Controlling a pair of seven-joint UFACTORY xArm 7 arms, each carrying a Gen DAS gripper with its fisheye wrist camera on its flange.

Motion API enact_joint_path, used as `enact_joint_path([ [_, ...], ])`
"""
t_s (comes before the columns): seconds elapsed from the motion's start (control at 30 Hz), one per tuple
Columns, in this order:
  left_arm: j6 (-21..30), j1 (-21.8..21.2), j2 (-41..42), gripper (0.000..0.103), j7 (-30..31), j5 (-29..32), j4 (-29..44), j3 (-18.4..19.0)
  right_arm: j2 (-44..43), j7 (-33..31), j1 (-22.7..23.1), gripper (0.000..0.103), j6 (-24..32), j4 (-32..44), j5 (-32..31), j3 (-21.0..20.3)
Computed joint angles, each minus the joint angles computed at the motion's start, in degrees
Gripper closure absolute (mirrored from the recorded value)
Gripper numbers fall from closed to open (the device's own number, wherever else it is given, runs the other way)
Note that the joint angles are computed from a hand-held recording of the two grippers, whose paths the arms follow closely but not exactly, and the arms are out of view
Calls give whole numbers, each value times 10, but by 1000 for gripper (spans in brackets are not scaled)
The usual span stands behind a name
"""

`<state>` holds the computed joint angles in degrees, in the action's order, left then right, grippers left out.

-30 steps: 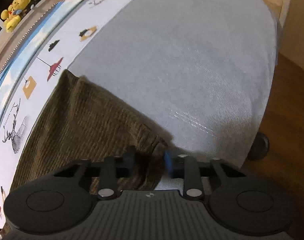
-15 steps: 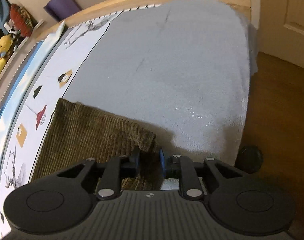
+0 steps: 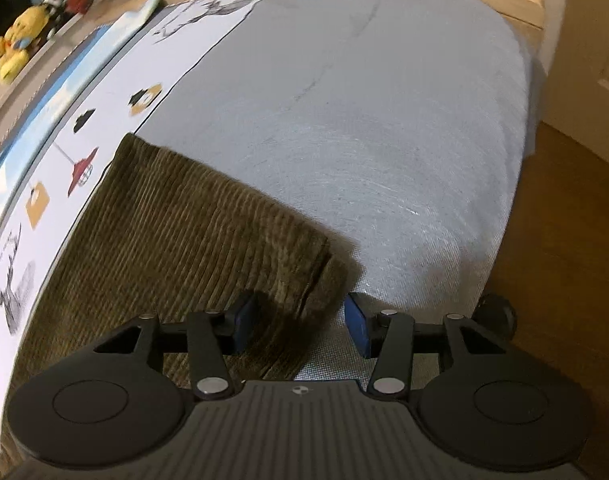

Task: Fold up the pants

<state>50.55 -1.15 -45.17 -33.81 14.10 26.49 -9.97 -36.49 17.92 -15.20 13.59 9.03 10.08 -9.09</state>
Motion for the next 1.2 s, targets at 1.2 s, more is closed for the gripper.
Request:
enact_joint_path([
  [1.2,-31,-71,-46,41,97,-38,-23,-27,22,8,23,76,-42,-3,-41,24],
])
